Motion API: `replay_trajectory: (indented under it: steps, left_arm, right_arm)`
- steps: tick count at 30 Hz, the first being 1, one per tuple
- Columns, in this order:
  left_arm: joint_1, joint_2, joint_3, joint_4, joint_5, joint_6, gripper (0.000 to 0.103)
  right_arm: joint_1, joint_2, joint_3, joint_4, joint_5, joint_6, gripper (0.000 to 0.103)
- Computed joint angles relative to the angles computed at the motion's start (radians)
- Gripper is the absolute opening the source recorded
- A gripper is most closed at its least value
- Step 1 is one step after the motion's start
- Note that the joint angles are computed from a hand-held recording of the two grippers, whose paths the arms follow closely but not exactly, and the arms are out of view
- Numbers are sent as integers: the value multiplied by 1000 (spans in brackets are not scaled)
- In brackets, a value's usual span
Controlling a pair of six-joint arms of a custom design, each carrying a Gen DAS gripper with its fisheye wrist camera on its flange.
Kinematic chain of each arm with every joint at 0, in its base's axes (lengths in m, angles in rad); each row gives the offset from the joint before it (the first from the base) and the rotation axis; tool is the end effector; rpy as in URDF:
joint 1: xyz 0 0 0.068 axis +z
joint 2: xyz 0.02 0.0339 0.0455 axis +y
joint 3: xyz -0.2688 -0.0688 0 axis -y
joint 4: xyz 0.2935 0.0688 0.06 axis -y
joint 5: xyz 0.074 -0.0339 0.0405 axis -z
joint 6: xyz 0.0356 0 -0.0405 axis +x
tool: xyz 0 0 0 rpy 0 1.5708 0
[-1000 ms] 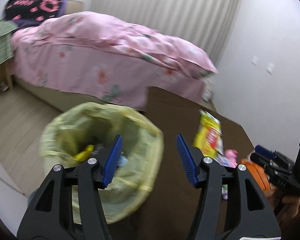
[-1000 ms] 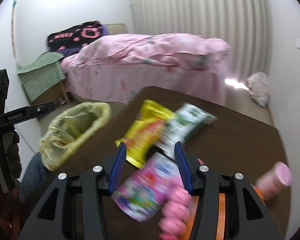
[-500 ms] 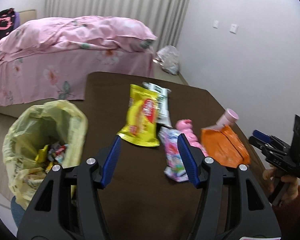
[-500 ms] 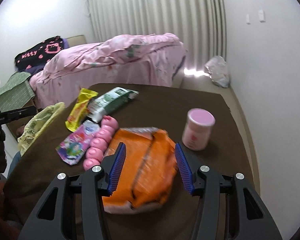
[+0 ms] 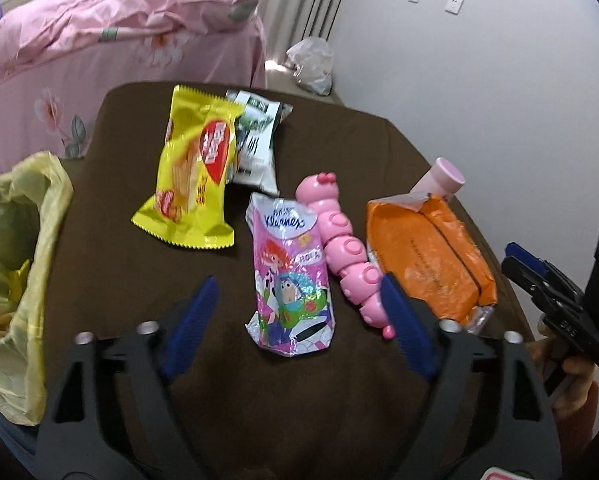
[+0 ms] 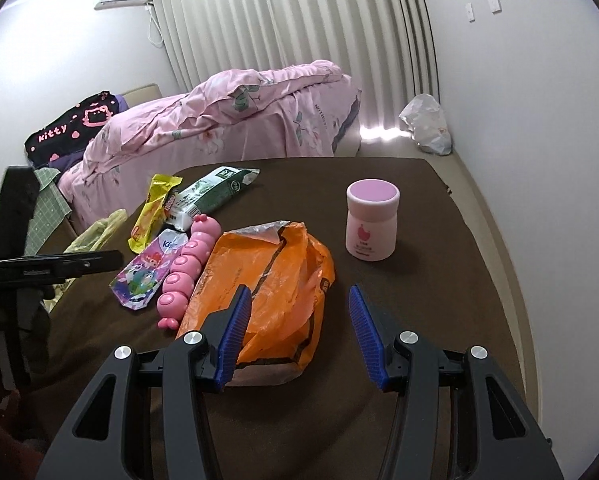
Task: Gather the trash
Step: 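Move both tools back over the table toward the orange bag, then grasp the orange plastic bag with the right tool while the left tool grasps the yellow wafer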
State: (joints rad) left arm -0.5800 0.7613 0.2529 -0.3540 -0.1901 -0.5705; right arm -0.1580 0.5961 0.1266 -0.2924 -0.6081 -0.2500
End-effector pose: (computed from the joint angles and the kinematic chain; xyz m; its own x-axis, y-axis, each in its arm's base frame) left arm 0.1558 -0.0940 0.1257 -0.7697 -0.1297 -0.6251 0.0233 0.9728 -0.2306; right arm 0.1623 -0.0053 0.1139 -0.5915 -0.1114 -0.7986 -0.4391 0.8752 0.2031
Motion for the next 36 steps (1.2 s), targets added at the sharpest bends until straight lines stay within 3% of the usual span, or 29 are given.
replay_trajectory:
  steps: [2,4,8,11,15,18,20,23,26,28,32,34,36]
  left_arm:
    - [0,26,-2,18,6,6,89]
    - [-1,41,-5,31,17,1,89]
    - [-5,-25,-20,-4,7,0,89]
    - [2,-119,-35,-62,-21,6,89]
    - [53,-266,-67,-131,-1,10,89]
    - [75,-333,-82,-169,10,14,89]
    - [82,-360,-89,-185,17,13,89]
    - [86,-390,-98,-202,24,11,89]
    - [86,-439,-106,-230,22,12,89]
    - [93,-478,-111,-254,24,14,89]
    - [138,-549,-125,-300,62,26,89]
    - [151,-556,-133,-305,79,24,89]
    - [158,-546,-133,-307,94,26,89]
  right_arm:
    - [11,101,23,57,-33,21,61]
    - [39,260,57,146,-60,40,61]
    - [212,484,133,209,109,100,61]
    - [342,439,110,208,183,102,61]
    - [517,217,39,103,286,67,61]
    - [548,90,-3,35,331,64,61]
    - [464,162,16,40,247,78,61]
    - [291,412,93,59,35,109,62]
    - [174,469,101,36,-107,92,62]
    - [148,467,108,-17,-137,57,62]
    - [203,288,62,-60,-23,102,61]
    - [269,256,59,-35,29,121,51]
    - [314,246,73,-10,57,140,29]
